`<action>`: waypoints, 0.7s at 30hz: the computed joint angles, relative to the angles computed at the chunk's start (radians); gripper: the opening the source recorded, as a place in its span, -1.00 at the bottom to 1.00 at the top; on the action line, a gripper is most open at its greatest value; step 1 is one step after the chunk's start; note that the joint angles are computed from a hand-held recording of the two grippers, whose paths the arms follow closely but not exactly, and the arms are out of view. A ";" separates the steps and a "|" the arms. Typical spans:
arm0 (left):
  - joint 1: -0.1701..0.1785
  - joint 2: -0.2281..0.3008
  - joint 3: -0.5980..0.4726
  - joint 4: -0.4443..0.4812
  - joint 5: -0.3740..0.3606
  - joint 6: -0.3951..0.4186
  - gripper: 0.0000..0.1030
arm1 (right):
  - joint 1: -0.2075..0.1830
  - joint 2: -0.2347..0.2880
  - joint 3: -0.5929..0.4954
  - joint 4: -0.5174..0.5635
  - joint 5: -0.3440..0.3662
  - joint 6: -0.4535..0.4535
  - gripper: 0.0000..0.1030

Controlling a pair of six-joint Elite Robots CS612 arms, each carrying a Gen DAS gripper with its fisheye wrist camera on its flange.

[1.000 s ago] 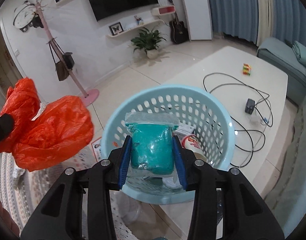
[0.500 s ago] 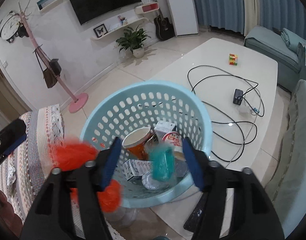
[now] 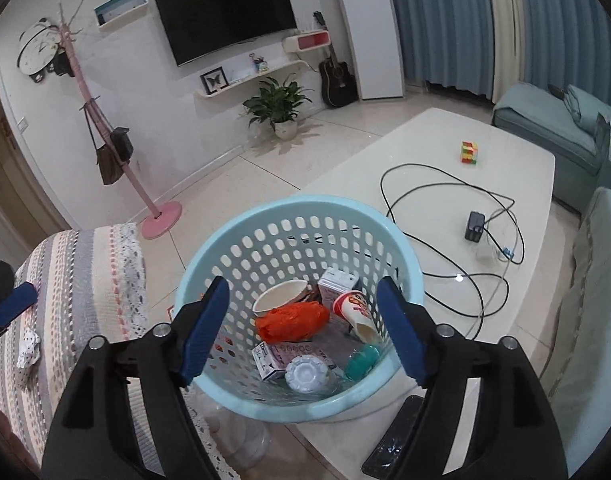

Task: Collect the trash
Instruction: 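Carry both bags over the blue basket and open both tools, then grasp the white patterned packet with the right tool while the left tool grasps the pink packet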

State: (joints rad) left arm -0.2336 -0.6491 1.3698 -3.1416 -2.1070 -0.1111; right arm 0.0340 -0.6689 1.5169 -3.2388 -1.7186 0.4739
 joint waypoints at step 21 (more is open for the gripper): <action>0.157 -0.095 0.180 -0.297 0.186 -0.219 0.45 | 0.122 -0.023 -0.047 -0.056 0.081 -0.234 0.60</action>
State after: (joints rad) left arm -0.0764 -0.7438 1.5496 -3.4384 -1.9209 -0.3297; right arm 0.1557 -0.6914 1.4698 -3.2950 -1.6371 0.2397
